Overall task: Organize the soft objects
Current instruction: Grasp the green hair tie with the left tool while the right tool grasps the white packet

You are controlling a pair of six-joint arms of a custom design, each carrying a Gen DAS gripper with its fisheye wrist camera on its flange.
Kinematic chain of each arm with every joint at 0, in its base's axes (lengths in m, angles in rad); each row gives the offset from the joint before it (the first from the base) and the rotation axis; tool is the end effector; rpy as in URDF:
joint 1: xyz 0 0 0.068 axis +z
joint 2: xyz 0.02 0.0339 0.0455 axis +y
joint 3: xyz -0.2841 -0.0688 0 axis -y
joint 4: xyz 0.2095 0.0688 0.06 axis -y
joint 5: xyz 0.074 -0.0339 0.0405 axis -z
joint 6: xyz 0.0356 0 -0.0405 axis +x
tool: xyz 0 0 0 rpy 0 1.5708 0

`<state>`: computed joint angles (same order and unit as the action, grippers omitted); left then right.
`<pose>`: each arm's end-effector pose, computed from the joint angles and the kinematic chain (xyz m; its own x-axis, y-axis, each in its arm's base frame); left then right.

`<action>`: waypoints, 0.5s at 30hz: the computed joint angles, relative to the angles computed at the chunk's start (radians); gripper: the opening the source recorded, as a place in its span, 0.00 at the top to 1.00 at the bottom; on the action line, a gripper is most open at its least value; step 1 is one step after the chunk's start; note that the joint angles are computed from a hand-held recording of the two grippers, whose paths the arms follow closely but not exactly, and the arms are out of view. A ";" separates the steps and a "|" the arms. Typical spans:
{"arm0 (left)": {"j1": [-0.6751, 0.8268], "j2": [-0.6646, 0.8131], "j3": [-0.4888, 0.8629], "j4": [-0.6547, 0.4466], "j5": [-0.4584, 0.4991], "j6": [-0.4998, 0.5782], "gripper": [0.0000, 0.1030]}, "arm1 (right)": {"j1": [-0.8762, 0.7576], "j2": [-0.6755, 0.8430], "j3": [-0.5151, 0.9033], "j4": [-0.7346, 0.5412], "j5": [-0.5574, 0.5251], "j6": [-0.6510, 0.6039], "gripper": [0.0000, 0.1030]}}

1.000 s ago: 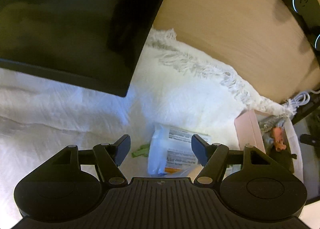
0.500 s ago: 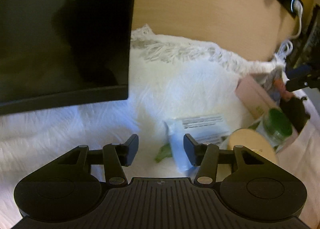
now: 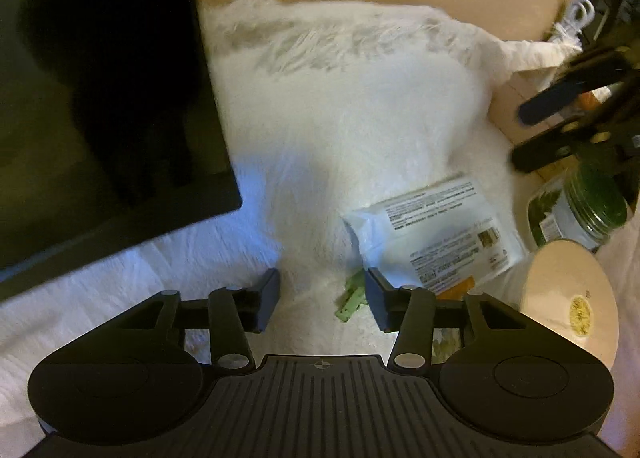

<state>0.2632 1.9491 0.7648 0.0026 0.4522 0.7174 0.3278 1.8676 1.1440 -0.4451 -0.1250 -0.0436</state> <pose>0.2934 0.0630 0.1080 -0.7218 0.4179 -0.5516 0.5316 0.8452 -0.0552 0.3229 0.1145 0.1908 -0.8545 -0.3363 -0.3960 -0.4033 0.9099 0.0976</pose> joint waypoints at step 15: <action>0.350 -0.136 -0.185 -0.026 0.312 -0.187 0.53 | 0.056 0.185 0.191 -0.095 -0.024 0.039 0.44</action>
